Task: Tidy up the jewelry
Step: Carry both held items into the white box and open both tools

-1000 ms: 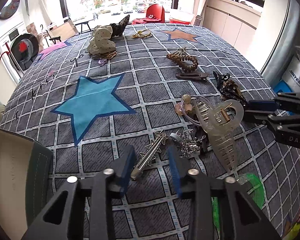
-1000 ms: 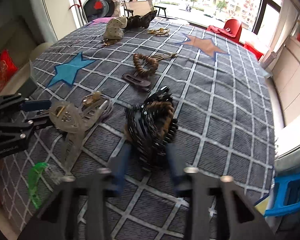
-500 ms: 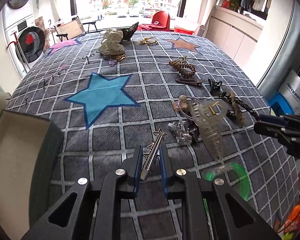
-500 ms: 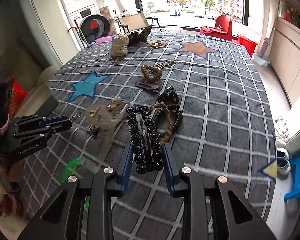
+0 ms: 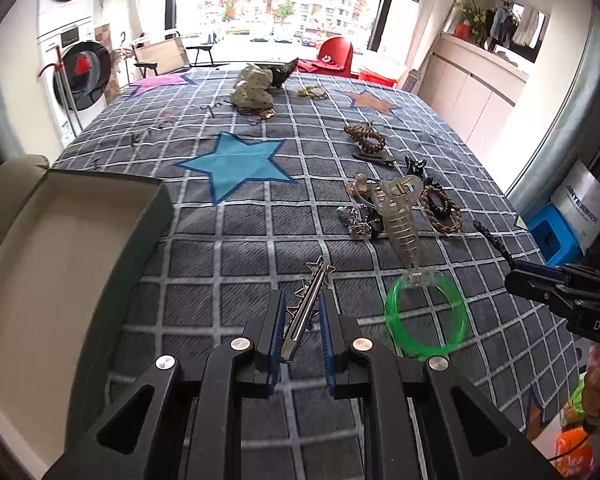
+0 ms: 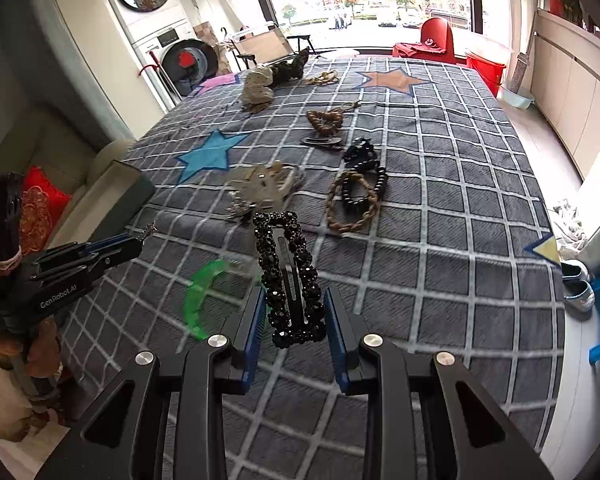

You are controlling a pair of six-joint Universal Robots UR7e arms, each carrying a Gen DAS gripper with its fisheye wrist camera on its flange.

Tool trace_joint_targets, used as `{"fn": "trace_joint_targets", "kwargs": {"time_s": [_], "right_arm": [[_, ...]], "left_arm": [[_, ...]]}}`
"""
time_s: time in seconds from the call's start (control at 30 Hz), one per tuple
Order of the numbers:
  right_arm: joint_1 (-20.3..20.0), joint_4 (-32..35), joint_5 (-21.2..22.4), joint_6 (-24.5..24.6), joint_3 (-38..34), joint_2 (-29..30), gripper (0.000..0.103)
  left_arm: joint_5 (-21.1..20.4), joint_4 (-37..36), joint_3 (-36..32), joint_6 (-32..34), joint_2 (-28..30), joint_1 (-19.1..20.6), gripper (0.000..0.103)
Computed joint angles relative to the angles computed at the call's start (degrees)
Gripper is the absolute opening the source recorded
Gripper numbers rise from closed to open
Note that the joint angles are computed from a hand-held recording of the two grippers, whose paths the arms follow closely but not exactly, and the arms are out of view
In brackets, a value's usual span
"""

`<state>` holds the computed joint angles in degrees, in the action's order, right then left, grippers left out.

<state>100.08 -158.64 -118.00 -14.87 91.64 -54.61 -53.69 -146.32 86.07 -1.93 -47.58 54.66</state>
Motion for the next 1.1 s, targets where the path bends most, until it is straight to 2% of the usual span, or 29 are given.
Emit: {"fn": "trace_joint_targets", "kwargs": {"time_s": [0.3,0.57,0.77,1.1], "right_arm": [[3.86,1.6,-0.01,2.46,-1.27,1.48,0.032],[7.15,5.0,1.6,2.28,-7.25,6.98,0.032],[9.3,10.19,3.51,1.08,-15.93,13.57,0.032],[12.16,24.37,5.0,-1.45,-39.76,30.05,0.032]], "left_arm": [[2.8,-6.35,7.14,-1.21,-7.18,-1.06,0.019],[6.62,-10.15,10.24,-2.06,-12.31,0.21,0.019],[9.0,-10.49,9.91,-3.39,-14.36,2.73,0.019],[13.11,-8.84,4.81,-5.25,-12.96,7.94,0.019]]}}
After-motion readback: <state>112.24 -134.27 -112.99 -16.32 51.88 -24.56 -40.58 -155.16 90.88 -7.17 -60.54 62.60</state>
